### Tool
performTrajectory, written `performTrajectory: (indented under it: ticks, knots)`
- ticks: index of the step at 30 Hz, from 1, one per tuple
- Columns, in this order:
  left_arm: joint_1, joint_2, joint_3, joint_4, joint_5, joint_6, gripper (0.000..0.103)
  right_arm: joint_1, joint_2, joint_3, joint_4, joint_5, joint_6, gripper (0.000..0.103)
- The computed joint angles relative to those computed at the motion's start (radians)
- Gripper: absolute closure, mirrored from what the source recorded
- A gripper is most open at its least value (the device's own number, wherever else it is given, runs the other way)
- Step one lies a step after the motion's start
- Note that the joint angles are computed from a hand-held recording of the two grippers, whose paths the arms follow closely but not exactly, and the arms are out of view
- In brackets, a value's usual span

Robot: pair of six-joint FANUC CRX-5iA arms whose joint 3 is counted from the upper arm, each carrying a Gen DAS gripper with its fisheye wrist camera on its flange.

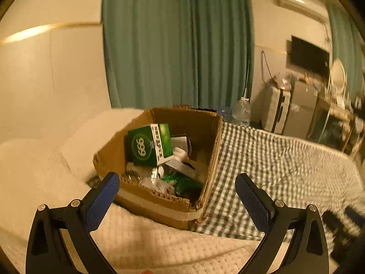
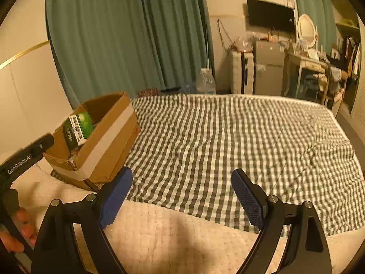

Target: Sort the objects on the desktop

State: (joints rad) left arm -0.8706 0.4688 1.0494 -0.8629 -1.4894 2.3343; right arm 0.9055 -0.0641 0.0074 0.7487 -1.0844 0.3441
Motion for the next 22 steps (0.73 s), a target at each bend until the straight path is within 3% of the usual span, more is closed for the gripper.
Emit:
performTrajectory:
  ticks: [5, 11, 22]
  knots:
    - [-0.012, 0.04, 0.053, -0.009, -0.018, -0.072, 0.0, -0.014, -0.007, -0.024, 0.064, 0.038, -0.049, 0.014]
    - [0.027, 0.052, 0.052, 0.081, -0.018, -0.096, 0.0, -0.024, -0.004, -0.017, 0.035, 0.012, -0.042, 0.014]
    - [-0.013, -0.015, -0.061, 0.049, 0.122, -0.085, 0.0, -0.017, -0.006, -0.028, 0.048, -0.006, -0.07, 0.008]
